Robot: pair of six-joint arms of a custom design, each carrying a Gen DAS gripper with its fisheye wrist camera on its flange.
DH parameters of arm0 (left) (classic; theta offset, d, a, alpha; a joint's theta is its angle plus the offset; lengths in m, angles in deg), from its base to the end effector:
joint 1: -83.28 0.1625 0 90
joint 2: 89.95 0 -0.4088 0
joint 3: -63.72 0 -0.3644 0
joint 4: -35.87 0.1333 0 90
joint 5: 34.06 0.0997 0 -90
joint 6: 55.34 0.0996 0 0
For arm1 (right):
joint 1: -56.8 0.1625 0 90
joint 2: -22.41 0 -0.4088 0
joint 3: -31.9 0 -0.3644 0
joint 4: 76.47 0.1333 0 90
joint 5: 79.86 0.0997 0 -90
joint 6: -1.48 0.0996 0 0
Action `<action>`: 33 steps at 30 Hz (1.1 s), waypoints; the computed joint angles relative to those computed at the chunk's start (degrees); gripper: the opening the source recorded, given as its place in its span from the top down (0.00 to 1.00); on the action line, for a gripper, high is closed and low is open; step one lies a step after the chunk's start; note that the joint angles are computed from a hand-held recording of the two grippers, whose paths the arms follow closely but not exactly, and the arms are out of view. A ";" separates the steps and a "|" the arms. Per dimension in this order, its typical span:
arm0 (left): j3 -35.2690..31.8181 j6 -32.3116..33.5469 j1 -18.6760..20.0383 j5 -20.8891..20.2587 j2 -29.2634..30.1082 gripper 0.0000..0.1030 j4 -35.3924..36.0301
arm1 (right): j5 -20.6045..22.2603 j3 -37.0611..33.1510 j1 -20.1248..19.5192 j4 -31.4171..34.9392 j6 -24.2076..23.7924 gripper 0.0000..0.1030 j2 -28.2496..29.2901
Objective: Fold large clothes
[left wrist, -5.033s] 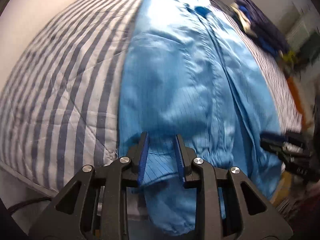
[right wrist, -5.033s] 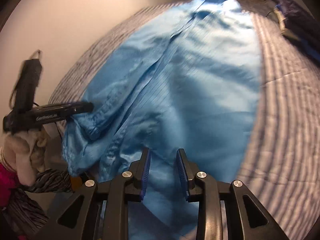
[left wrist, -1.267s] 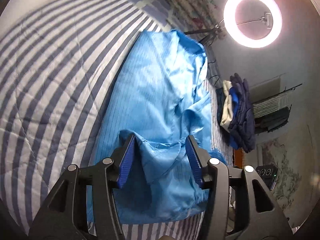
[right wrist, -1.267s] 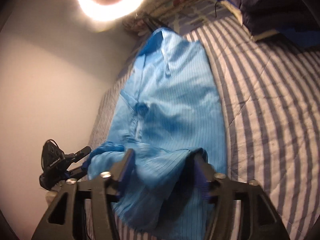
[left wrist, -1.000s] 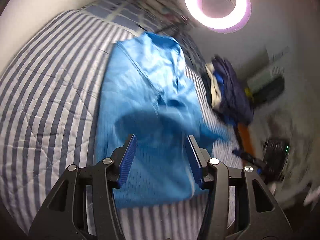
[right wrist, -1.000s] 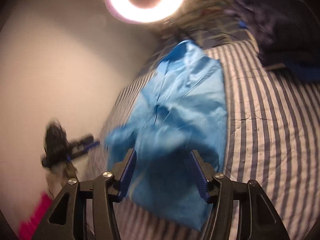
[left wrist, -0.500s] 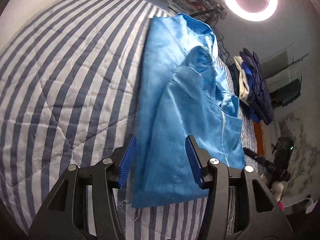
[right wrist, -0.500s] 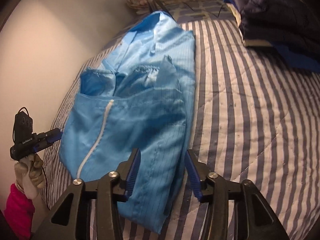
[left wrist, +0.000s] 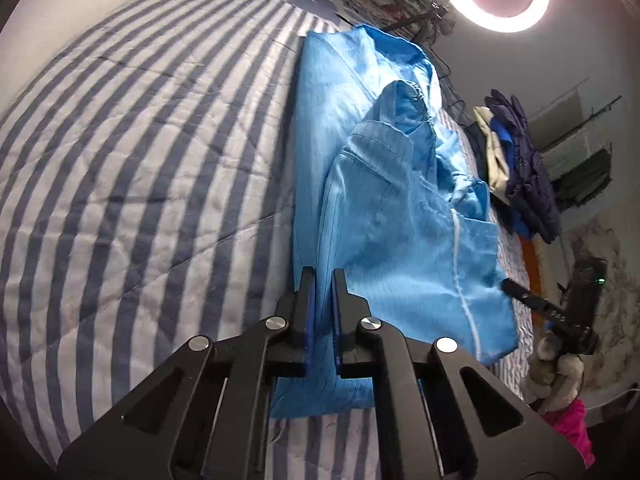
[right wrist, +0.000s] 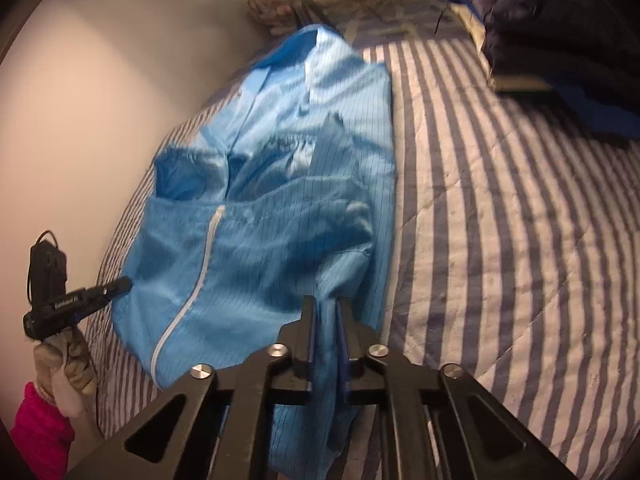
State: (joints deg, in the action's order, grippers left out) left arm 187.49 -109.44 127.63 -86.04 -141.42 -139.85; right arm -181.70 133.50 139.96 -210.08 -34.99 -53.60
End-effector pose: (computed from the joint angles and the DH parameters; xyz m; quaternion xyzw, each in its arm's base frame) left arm -0.2076 -0.4752 0.0820 -0.1071 0.9336 -0.3186 0.1240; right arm 0.0463 -0.5620 0.3399 0.2356 -0.9539 0.1072 0.1522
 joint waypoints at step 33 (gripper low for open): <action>-8.34 1.76 -2.38 9.60 5.46 0.87 7.65 | -3.49 5.39 2.95 -9.63 -5.82 0.73 -0.99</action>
State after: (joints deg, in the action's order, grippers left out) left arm 179.16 -107.68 125.25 -76.44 -135.96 -132.20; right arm -185.19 138.89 142.90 -219.70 -40.81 -54.59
